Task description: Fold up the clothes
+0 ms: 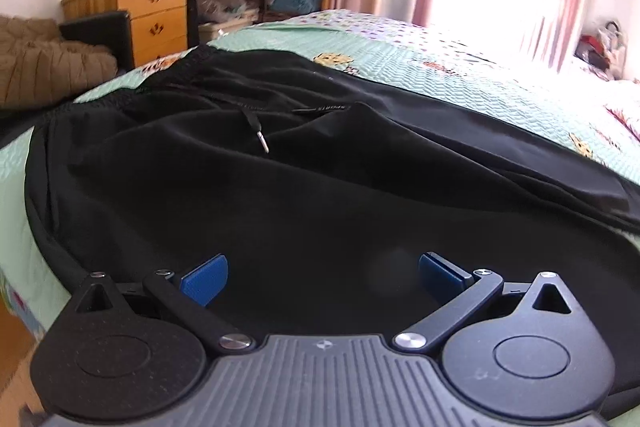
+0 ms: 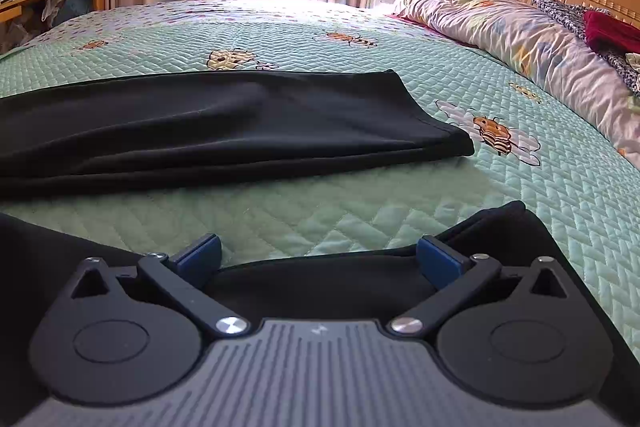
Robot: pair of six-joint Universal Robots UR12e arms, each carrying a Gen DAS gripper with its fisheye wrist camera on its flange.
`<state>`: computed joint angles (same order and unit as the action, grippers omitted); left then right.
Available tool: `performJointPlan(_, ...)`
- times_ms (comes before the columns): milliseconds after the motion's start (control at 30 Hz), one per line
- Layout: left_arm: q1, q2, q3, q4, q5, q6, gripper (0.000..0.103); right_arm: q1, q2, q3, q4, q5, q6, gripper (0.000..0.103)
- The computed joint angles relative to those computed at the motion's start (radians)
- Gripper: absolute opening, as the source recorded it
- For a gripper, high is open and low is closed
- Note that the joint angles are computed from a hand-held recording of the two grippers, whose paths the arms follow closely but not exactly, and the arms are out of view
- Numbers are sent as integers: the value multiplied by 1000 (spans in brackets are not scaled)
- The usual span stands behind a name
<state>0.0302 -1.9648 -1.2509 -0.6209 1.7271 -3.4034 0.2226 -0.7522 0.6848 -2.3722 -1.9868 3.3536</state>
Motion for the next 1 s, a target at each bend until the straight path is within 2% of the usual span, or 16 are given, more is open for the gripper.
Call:
performJointPlan(133,-10,8,0,-11,64,-17,102,-1,1,-2,1,1,0,103)
performJointPlan(433,-9,24,10,-65,148,-55,101,0,2,-3,1,0,0,103)
performJointPlan(667,-8,31,6,-44,160,-30,101,0,2,-3,1,0,0,103)
performJointPlan(767,7,54,-15,-9,152,-49,100,-1,2,-3,0,0,-1,103)
performJointPlan(1000,72,131,-70,86,172,-151,100,0,2,-2,0,0,0,103)
